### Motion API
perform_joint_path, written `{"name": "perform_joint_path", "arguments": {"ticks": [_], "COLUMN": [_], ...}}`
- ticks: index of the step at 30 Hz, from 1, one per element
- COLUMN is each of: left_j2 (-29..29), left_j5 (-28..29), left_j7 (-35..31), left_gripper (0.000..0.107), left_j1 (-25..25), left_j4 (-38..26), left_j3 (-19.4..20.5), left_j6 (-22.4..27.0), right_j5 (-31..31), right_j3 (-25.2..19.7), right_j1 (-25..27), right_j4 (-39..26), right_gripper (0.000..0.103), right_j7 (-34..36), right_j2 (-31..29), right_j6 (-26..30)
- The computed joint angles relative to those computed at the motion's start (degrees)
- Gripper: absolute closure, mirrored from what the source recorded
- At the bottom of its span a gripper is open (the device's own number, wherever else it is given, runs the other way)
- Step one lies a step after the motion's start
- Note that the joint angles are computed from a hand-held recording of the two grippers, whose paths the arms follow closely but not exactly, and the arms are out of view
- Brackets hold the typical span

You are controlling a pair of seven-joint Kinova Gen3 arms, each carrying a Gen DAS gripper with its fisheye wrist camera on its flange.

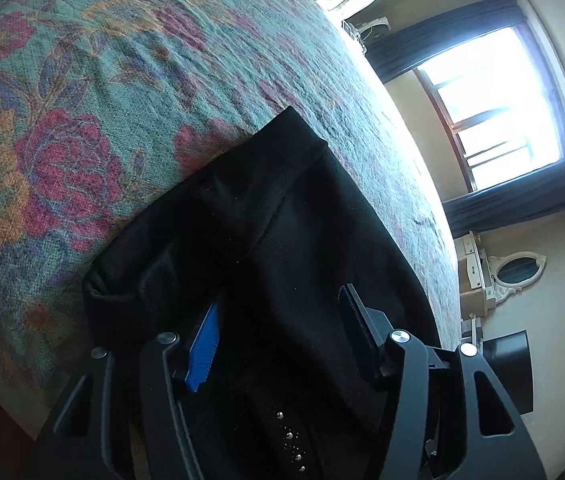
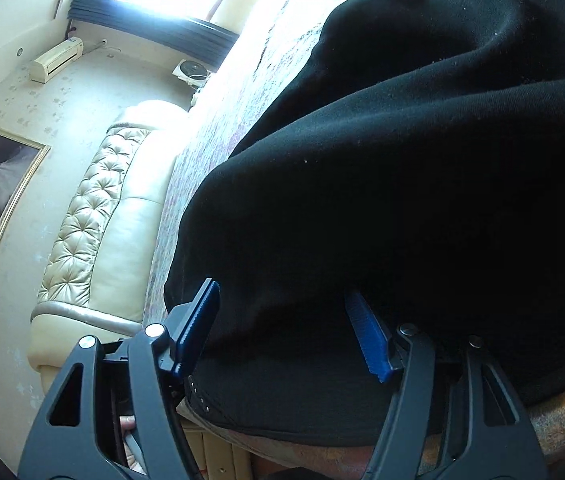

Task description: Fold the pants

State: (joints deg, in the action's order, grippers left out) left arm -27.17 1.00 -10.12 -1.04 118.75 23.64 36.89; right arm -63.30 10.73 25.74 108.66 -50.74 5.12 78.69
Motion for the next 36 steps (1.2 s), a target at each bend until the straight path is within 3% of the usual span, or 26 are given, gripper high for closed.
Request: {"name": "perform_joint_path", "arguments": {"ticks": [1, 2, 4, 6, 8, 15, 25, 29, 36], "left_j2": [0.5, 0.9, 1.1, 0.1, -0.2, -2.5, -9.9, -12.3, -16.4], "left_j5": [-0.5, -0.2, 1.1, 2.7, 3.8, 6.3, 9.0, 10.3, 12.2], "left_j7": [0.2, -0.4, 0.1, 0.9, 0.2, -3.9, -6.7, -8.5, -8.6], "left_gripper": [0.067, 0.084, 0.091, 0.093, 0.095, 0.1, 0.1, 0.1, 0.1], "left_j1": [-0.4, -0.1, 1.1, 1.5, 2.4, 4.4, 3.3, 4.2, 2.3], "left_j4": [-0.6, -0.8, 0.5, 3.0, 3.9, 5.3, 2.5, 2.7, 5.1], "left_j3": [0.6, 0.2, -1.5, -2.6, -3.9, -8.0, -9.0, -9.8, -9.5], "left_j6": [0.5, 0.5, -0.9, -4.6, -6.3, -8.1, -1.8, 1.7, 5.1], "right_j5": [-1.0, -1.4, -1.4, -0.7, -0.8, -3.1, -4.2, -1.9, 2.2], "right_j3": [-0.2, -0.5, -0.8, -0.9, -1.2, -1.6, -1.1, -0.5, -0.8], "right_j1": [-0.3, -0.7, -1.3, -1.1, 0.5, 2.2, 4.7, 6.7, 7.2], "right_j4": [0.5, 0.6, 0.5, -0.3, -0.7, -1.5, -3.8, -4.6, -6.0], "right_gripper": [0.038, 0.04, 0.057, 0.096, 0.097, 0.097, 0.097, 0.097, 0.097], "right_j7": [-0.5, -1.0, -1.4, -1.6, -1.4, 2.0, 5.4, 6.4, 5.9], "right_j2": [0.0, 0.1, 0.5, 2.3, 4.8, 4.3, 5.7, 6.3, 7.1], "right_j6": [-1.0, -2.0, -2.7, -1.3, 0.9, 4.0, 11.4, 15.5, 17.5]}}
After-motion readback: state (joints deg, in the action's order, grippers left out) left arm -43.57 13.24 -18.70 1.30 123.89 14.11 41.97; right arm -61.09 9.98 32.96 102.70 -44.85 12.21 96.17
